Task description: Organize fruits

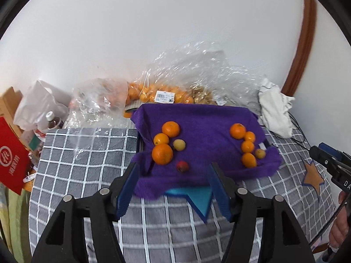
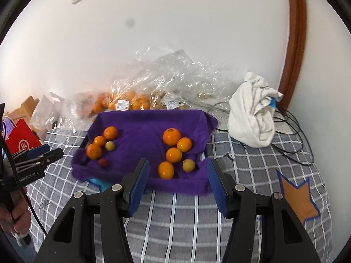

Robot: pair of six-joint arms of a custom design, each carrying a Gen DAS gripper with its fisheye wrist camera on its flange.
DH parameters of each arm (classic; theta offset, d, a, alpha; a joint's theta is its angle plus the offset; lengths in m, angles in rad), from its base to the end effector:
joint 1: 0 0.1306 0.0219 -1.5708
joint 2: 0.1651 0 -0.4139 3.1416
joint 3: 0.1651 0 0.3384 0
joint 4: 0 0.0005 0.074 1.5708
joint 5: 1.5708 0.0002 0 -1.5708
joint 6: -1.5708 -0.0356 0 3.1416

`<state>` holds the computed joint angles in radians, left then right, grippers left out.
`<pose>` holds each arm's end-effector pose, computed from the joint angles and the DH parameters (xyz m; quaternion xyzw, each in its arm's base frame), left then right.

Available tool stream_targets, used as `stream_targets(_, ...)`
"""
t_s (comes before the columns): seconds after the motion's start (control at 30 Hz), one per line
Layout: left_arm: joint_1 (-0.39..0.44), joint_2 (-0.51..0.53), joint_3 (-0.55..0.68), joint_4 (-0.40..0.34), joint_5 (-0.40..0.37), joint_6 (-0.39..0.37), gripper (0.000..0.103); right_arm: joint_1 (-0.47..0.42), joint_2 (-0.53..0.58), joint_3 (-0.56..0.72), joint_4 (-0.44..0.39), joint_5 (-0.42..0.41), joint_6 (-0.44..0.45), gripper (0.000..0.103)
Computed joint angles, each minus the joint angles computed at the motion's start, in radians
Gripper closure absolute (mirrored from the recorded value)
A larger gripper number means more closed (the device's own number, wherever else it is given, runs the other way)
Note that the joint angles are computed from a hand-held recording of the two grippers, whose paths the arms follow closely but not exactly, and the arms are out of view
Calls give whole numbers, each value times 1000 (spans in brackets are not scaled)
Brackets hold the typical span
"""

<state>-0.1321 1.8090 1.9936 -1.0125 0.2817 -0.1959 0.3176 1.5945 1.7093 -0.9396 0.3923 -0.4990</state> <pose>0.5835 -0.0880 0.4936 0.2009 0.9019 -0.1193 0.3634 0.4872 0.1453 0.4973 0.1535 0.9032 -0.0247 0.4001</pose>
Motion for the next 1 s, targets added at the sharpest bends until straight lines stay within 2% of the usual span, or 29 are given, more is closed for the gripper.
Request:
stream_targets(0.1,5,-82,-100,49,12,0,29,34,-39,-29,-11,23,-17,48)
stream_targets(0.2,4,-131,-155,69,-1,5,27,65,-71,-59,-21,64,-42,48)
stream_targets(0.27,6,-167,-198,92,-1,2,24,85,-91,-80,-25,92,-58,35)
stream_targets(0.3,6,-189,-227,109,-5,-3,22,100,-105,-96,-18,113,-66,23)
stream_targets(0.33,5,-204,-246,123,-9,-9,20,114,-116,-108,-16,140,-72,17)
stream_targets(0.43,4,-249,-302,159,-24,-11,14,159,-135,-120,-48,229,-88,10)
stream_targets(0.5,5,-271,-326,167,-15,-9,11,179,-146,-127,-70,252,-109,9)
stream_targets(0.73,-1,-358,-417,220,-28,-6,11,209,-211,-178,-93,243,-198,8)
stream_targets(1.0,-2,-408,-449,240,-26,7,11,240,-251,-193,-134,279,-254,7)
